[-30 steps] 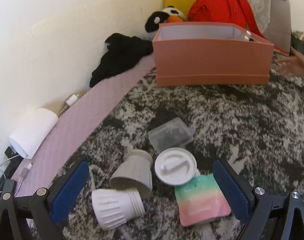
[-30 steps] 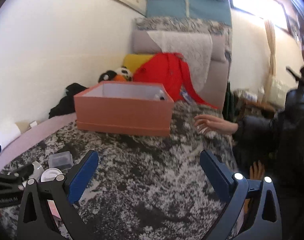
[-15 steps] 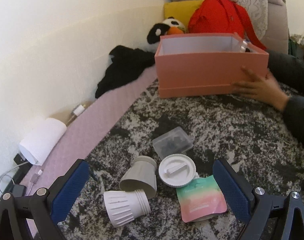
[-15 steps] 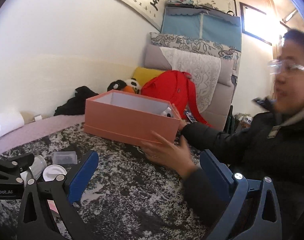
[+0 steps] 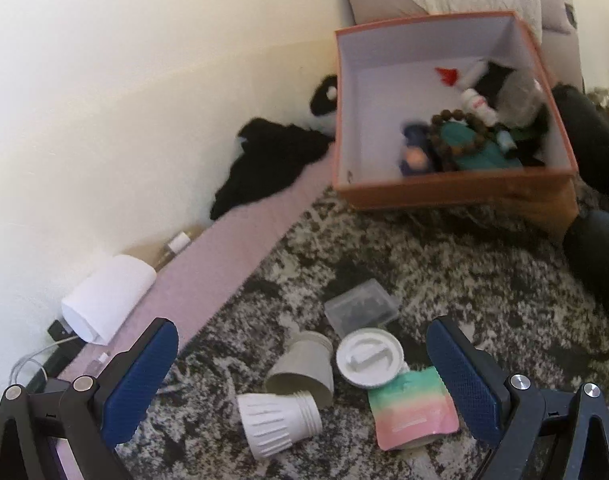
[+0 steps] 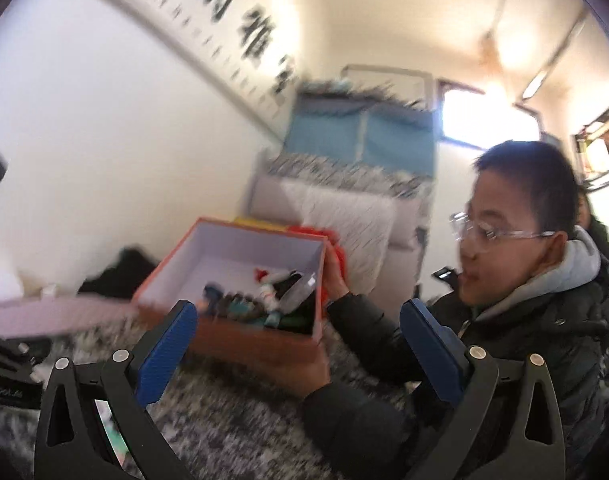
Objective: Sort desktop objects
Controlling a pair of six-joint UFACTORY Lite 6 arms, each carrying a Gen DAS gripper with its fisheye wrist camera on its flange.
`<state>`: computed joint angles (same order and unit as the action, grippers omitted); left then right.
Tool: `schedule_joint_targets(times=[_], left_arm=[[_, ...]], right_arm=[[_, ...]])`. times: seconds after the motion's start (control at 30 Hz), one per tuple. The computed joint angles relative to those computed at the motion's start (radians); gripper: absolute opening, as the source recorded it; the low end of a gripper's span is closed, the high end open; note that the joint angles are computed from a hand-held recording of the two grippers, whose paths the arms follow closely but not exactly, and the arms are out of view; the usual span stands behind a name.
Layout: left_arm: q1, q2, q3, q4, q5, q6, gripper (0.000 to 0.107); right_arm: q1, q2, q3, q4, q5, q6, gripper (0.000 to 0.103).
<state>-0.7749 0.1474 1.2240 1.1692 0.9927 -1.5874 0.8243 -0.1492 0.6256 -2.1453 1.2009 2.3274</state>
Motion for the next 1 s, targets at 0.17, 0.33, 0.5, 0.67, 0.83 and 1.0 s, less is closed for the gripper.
schedule_joint_targets(times=[0.17, 0.33, 0.5, 0.67, 0.83, 1.0], left_arm=[[-0.008, -0.024, -0.009, 0.008, 0.015, 0.000, 0.102], [-0.013, -0.017, -0.012, -0.005, 0.006, 0.007, 0.102], [-0.006, -0.012, -0.017, -0.016, 0.001, 0.020, 0.102], [0.015, -0.016, -0.035, -0.029, -0.019, 0.013, 0.102], [0.023, -0.015, -0.059, -0.026, -0.032, -0.002, 0.102], [0.032, 0.005, -0.058, -0.038, -0.043, 0.007, 0.102]], right_arm=[[0.031, -0.080, -0.068, 0.019, 0.171, 0.050, 0.103], [0.045, -0.095, -0.076, 0.030, 0.207, 0.033, 0.103], [0.061, -0.067, -0.067, 0.031, 0.219, 0.020, 0.103], [0.052, -0.048, -0.059, 0.033, 0.213, 0.013, 0.103], [0.051, -0.066, -0.077, 0.037, 0.223, 0.025, 0.103], [0.048, -0.069, -0.076, 0.035, 0.219, 0.027, 0.103]])
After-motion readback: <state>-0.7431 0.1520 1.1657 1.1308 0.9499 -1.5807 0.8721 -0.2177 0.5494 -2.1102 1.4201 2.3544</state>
